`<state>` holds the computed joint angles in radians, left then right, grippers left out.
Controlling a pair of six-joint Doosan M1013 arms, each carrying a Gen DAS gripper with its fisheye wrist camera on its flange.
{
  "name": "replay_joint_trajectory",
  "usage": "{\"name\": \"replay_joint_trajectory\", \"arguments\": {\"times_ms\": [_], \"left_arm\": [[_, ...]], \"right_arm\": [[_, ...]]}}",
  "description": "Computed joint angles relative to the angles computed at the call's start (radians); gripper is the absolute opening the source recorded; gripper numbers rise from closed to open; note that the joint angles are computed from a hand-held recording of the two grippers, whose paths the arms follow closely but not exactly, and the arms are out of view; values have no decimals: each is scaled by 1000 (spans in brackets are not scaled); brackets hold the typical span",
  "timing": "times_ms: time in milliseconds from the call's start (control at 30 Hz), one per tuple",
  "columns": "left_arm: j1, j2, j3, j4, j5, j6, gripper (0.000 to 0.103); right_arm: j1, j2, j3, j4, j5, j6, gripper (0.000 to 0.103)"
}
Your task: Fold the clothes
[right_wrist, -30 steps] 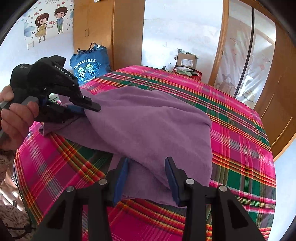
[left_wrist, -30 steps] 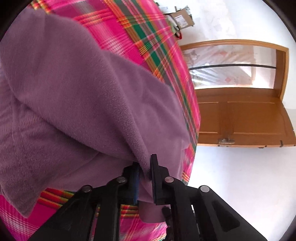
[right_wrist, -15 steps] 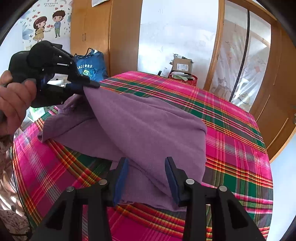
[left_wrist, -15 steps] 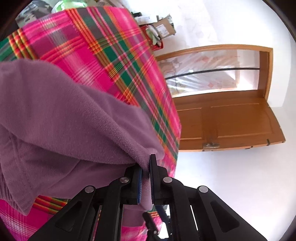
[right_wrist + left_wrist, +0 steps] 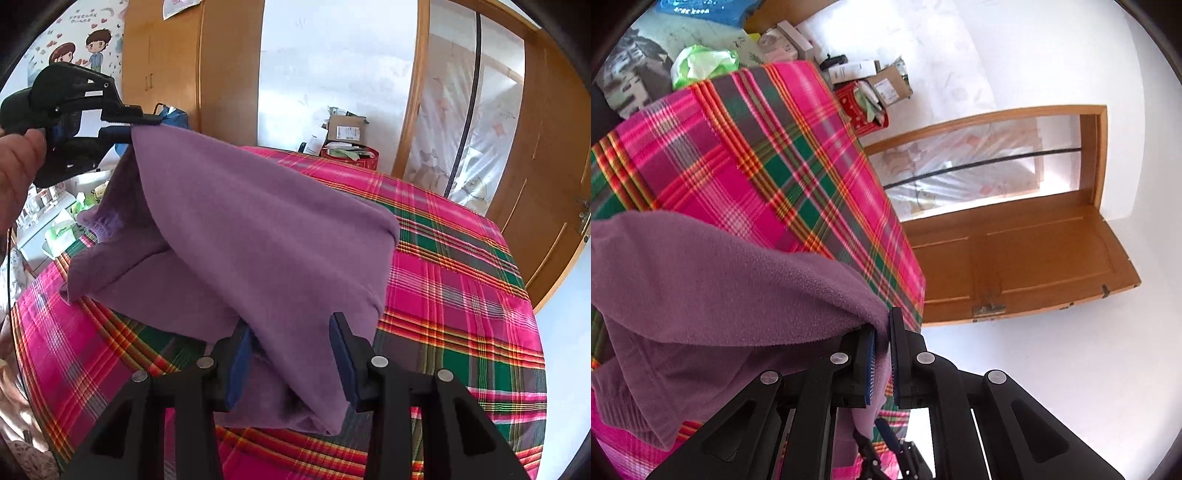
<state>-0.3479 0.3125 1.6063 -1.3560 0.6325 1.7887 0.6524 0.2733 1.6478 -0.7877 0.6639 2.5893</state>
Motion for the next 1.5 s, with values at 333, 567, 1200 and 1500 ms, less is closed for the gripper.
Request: {"name": "replay_joint_trajectory", "arguments": {"times_ms": [333, 567, 1200, 1500], "left_arm": [[22, 2, -9, -27, -36, 7, 5], [27, 12, -23, -6, -23, -5, 5], [30, 74, -128, 246, -49, -205, 5], [26, 148, -243, 442, -3, -341, 5]], "right_arm": [[6, 11, 0, -122, 77, 127, 37], [9, 9, -9, -235, 135, 240, 13], [-9, 91, -163, -521, 266, 144, 5], [-22, 152, -221, -502, 298, 51, 5]]}}
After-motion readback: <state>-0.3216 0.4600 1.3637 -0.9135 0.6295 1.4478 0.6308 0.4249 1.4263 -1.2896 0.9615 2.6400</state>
